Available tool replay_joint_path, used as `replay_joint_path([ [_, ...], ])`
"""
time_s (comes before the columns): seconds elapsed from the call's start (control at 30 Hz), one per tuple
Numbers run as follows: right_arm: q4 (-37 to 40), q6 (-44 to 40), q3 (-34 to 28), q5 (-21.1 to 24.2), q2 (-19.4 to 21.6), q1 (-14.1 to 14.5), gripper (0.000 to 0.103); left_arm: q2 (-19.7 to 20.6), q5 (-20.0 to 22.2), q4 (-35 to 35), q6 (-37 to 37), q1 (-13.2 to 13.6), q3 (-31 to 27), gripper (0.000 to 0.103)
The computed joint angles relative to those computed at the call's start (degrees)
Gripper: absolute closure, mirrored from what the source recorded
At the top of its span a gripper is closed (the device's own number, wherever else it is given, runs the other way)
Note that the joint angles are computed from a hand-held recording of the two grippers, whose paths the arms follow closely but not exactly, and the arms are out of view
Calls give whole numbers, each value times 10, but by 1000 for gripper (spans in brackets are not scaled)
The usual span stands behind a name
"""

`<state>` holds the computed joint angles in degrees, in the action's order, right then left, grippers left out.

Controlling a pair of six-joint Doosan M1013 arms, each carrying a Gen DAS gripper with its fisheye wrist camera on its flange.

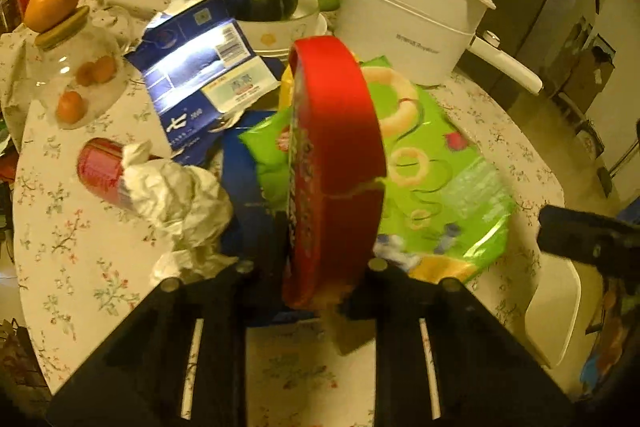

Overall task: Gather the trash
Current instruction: 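Lift the red lid with the left tool while the right tool grasps a white wrapper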

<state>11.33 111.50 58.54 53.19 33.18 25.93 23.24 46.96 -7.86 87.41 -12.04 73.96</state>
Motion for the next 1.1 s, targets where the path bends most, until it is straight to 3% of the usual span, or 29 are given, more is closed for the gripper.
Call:
replay_joint_path([
  [0.17, 35, -8, -11, -19, 15, 3, 20, -16, -13, -3, 7, 3, 13, 81],
  [0.47, 105, -50, -27, -46, 36, 9, 43, -35, -15, 35, -5, 0, 27, 81],
  [0.57, 101, -49, -36, -40, 43, 12, 59, -40, -14, 14, 5, 6, 32, 81],
  [0.67, 108, -57, -38, -36, 46, 12, 94, -42, -7, -27, 26, 14, 35, 80],
  [0.9, 131, -79, 1, -80, 13, 6, 100, -46, 37, -165, 104, 37, 38, 79],
  [1.1, 116, -77, 35, -105, -24, 4, 100, -44, 87, -191, 127, 40, 38, 69],
])
